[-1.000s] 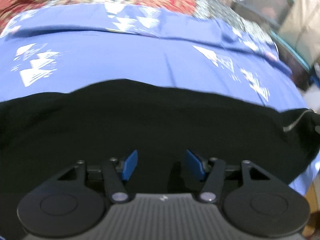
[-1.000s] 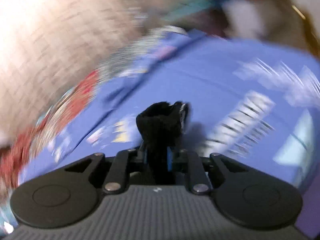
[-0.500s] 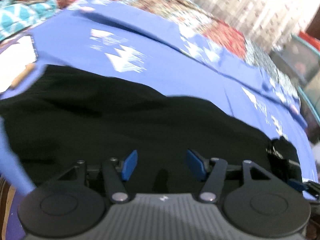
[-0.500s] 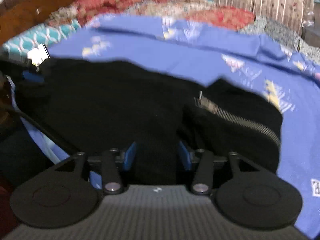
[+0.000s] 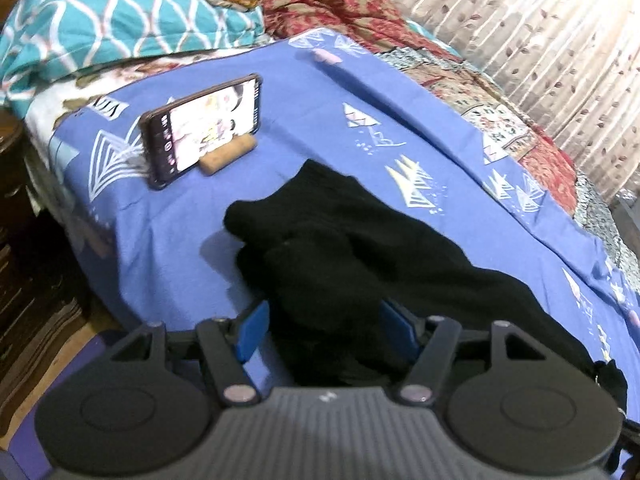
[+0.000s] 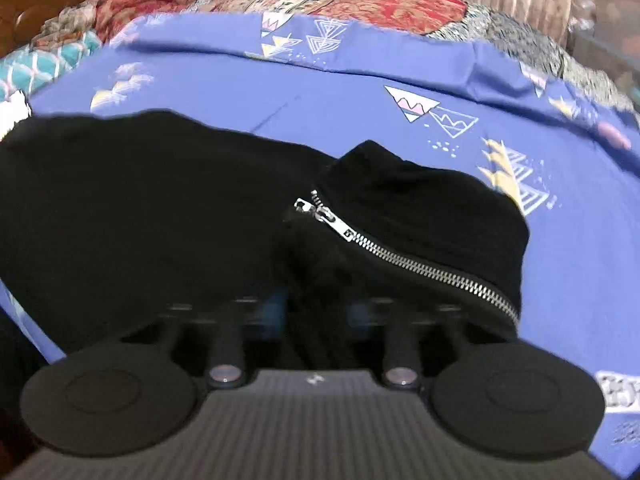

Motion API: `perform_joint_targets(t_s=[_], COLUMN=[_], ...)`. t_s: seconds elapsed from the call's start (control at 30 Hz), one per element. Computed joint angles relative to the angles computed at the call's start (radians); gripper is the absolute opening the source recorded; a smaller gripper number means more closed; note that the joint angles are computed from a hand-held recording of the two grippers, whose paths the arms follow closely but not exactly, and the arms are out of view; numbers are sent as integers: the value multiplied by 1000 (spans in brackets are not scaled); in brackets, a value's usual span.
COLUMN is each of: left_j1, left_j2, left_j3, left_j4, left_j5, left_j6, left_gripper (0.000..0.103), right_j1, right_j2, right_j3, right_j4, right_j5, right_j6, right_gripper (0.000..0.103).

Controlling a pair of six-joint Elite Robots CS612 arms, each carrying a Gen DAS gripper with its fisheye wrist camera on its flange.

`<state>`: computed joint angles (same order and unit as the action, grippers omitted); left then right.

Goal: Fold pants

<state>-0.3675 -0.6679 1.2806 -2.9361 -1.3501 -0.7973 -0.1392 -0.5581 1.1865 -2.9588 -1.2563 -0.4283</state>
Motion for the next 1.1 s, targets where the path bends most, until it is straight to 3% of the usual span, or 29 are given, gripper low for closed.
perform_joint_targets(t_s=[0.07,0.13,0.23,0.3,0.33,0.37,0.4,0.5,0.6,0.67,0.8,0.83,0.93,1.1], left_j1=[3,5,8,11,14,18,20,31,46,53,60,61,59,57], left_j2=[1,4,10,14,16,18,20,31,51,66,86,88,95,108], left_j3=[3,3,4,1,2,3,6,10,-5,-22,-49,-51,-50,-65], left_j4=[-1,-2,-7,-3,-8,-17,-31,-84,-124,-133,-117,-121,-155,-171], left_j5=[-6,-10,-16,-35,-52,-68,-78,-112,-159,-176,-178,-174,-146,-143], left_j6=[-4,-8,-26,-48,-59,-70,-78,-108,-156,-176,-176,-179,-188,-189], left_gripper=[62,64,77,81,84,91,93,95,96,96,96,96,86,42], right_j1=[-1,-4,-5,10,16,15,10,-5,7,24,82,100,147,206], right_j2=[-20,-52,-83,-78,-79,-83,-91,-107,-97,-69,1,25,100,180], right_j3=[26,78,111,106,112,116,121,129,85,19,-130,-179,-336,-500], right_j4=[-37,-86,19,76,66,58,47,-19,2,86,324,396,612,834], right_j5=[15,57,108,28,-2,8,44,191,285,359,456,470,497,447], right_j6=[25,-25,-137,-199,-199,-183,-153,-52,27,97,142,138,155,225], right_gripper=[17,17,24,36,37,43,52,61,61,58,23,20,15,15])
